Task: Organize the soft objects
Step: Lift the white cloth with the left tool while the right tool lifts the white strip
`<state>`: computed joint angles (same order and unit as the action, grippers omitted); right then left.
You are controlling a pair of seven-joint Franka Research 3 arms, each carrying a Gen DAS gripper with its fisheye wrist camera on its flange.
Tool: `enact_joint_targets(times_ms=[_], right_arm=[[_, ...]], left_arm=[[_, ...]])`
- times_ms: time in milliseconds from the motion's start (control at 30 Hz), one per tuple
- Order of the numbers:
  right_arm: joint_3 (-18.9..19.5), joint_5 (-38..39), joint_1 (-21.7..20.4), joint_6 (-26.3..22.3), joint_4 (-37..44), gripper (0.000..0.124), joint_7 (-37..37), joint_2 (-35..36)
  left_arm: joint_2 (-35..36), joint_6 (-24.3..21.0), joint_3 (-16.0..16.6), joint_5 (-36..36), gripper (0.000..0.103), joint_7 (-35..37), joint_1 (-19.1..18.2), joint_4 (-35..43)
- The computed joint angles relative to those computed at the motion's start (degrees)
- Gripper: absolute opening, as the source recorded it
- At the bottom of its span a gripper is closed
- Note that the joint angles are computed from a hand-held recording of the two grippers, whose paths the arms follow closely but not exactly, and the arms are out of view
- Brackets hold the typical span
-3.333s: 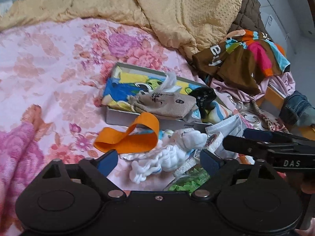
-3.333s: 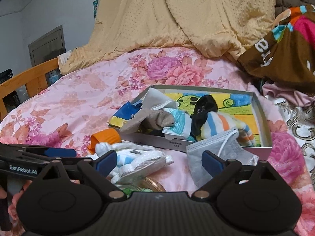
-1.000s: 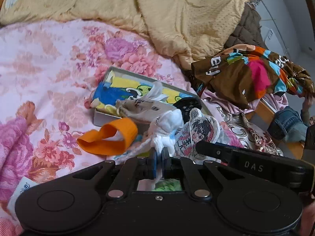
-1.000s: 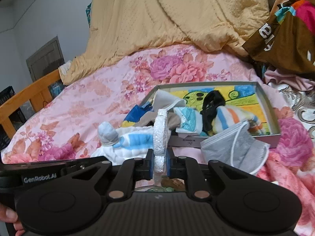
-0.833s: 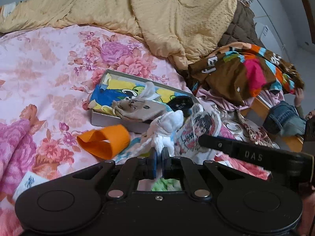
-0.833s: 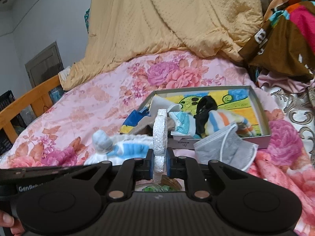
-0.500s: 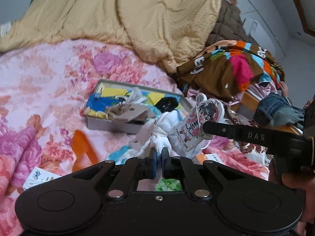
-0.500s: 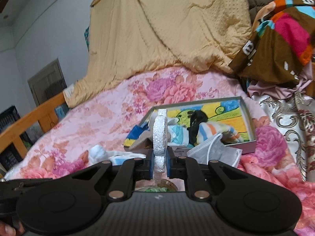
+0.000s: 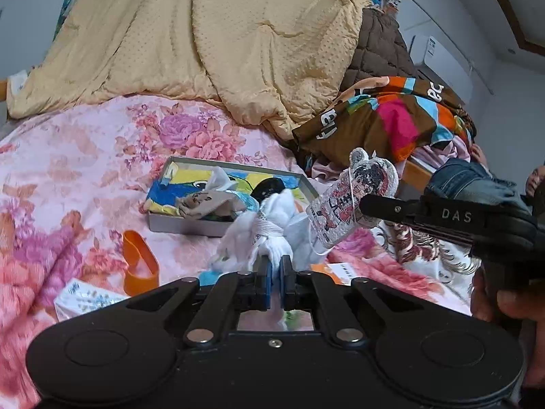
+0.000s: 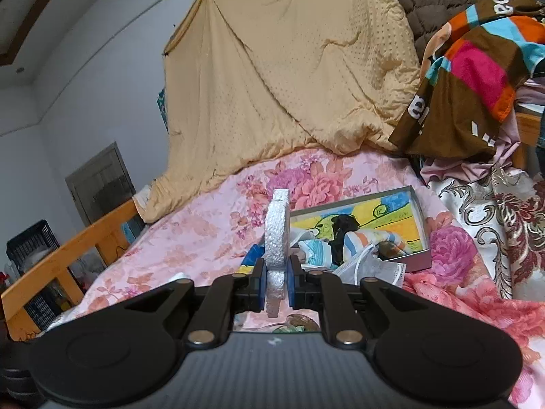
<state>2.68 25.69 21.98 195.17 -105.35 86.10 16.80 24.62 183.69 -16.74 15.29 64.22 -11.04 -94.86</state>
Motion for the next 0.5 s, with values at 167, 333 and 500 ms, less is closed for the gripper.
enact_joint_targets(times_ms=[167, 333, 500], right_arm=[[4.4, -3.0, -4.4, 3.6, -4.9, 0.013, 3.2, -3.0], [6.8, -9.0, -7.8, 7.2, -9.7, 0.013, 9.0, -5.5], [6.6, -17.4, -10.0, 10.6, -13.7, 0.013, 14.6, -7.4]], left_arm=[[-3.6, 0.1, 7.6, 1.2, 0.004, -5.1, -6.9, -2.6], [-7.1, -1.4, 18.8, 7.6, 0.004, -13.4, -17.0, -4.1], [-9.4, -4.1, 26.5, 17.6, 0.004, -23.5, -24.5, -3.4]])
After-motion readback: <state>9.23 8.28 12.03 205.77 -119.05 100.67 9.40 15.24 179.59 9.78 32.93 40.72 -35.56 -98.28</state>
